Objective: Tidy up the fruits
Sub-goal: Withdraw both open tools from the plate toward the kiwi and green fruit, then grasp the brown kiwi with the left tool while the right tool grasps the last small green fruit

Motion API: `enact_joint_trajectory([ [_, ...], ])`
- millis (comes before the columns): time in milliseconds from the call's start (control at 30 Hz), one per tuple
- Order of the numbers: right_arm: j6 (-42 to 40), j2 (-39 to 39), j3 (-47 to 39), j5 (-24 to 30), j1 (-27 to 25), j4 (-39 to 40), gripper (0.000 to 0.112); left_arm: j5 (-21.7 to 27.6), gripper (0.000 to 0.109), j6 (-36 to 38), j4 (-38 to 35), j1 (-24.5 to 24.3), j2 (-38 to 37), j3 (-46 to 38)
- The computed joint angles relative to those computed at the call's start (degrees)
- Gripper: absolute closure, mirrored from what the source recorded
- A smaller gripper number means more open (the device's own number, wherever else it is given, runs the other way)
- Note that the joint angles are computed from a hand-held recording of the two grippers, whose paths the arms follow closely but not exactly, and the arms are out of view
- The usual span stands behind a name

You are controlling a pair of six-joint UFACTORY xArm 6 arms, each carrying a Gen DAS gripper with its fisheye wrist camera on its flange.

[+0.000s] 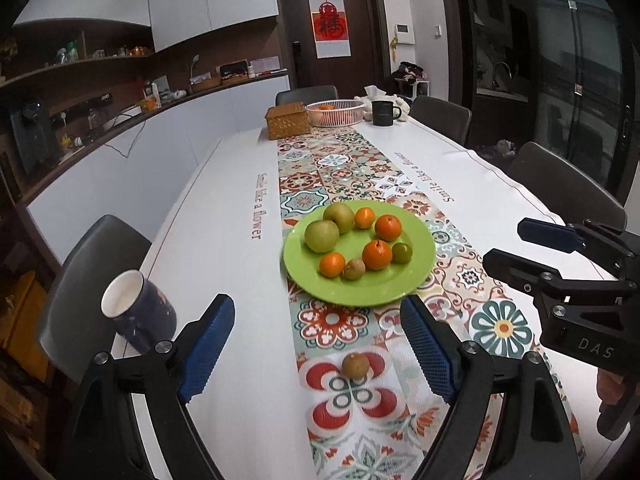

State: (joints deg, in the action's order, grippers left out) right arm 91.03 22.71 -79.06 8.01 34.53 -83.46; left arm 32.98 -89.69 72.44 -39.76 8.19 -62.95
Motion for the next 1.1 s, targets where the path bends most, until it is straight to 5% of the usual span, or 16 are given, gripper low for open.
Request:
enact_joint_trajectory([
  [400,-0.59,-1.60,4.84,1.05,1.48,1.52,0.055,-2.81,0.023,-0.52,-2.30,-0.59,-0.12,3.99],
  [1100,-21.83,5.71,4.66,1.00,1.87,23.29,0.055,-7.17,0.023,6.52,-7.08,1.45,8.18,2.57],
])
